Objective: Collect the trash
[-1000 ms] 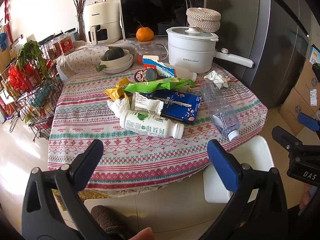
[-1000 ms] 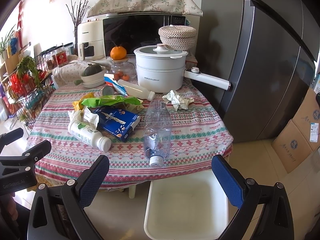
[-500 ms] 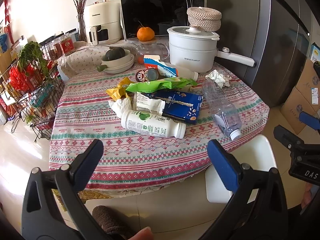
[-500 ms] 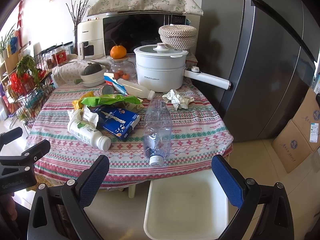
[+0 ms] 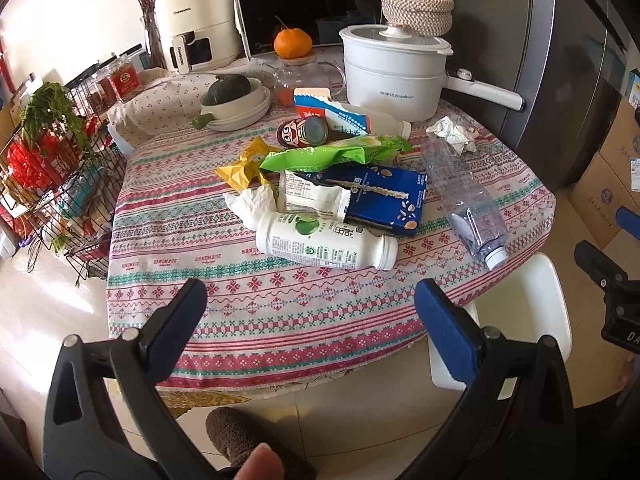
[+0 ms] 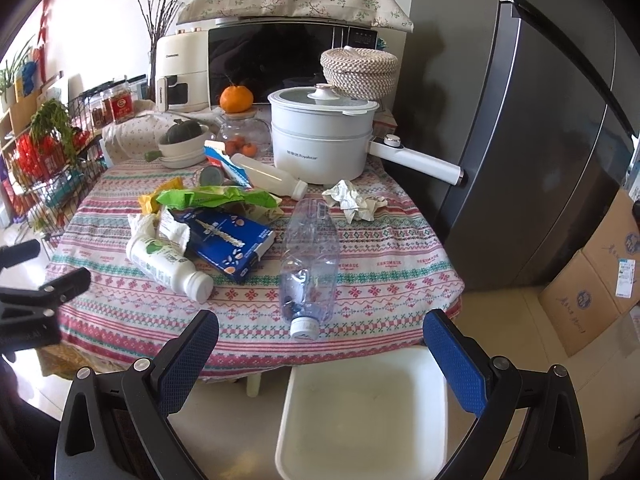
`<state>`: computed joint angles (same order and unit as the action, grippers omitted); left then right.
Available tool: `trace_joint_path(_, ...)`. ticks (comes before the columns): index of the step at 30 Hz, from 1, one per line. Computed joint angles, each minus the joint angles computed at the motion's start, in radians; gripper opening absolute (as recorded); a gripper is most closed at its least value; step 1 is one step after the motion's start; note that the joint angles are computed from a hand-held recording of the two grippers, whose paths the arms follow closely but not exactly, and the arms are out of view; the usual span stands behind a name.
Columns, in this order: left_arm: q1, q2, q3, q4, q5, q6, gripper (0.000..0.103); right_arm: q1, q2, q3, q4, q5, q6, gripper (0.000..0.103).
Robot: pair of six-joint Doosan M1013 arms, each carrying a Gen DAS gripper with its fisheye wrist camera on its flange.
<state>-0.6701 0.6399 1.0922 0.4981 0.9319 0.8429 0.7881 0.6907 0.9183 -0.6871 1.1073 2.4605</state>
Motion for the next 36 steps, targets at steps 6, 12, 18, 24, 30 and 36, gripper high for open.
trace_joint_path(6,0.077,0.084,-0.149,-0.211,0.163,0.203,0.103,-0.034,0.051,-0.092,0.108,0.050,-0.086,0.103)
trace_joint_path(12,0.171,0.161,-0.223,-0.548,0.181,0.108,0.102,-0.060,0.128,-0.219,0.187,0.130,-0.173,0.103)
trace_joint_path(18,0.190,0.210,-0.225,-0.721,0.126,-0.021,0.082,-0.086,0.191,-0.317,0.237,0.223,-0.222,0.103)
trace_joint_path(24,0.177,0.237,-0.238,-0.720,0.070,-0.177,0.082,-0.105,0.219,-0.361,0.280,0.266,-0.209,0.103)
trace_joint_path(30,0.143,0.264,-0.295,-0.612,0.115,-0.307,0.081,-0.117,0.221,-0.360,0.309,0.281,-0.181,0.103)
trace_joint_path(36,0.116,0.292,-0.361,-0.560,0.173,-0.315,0.076,-0.119,0.224,-0.360,0.307,0.296,-0.195,0.103)
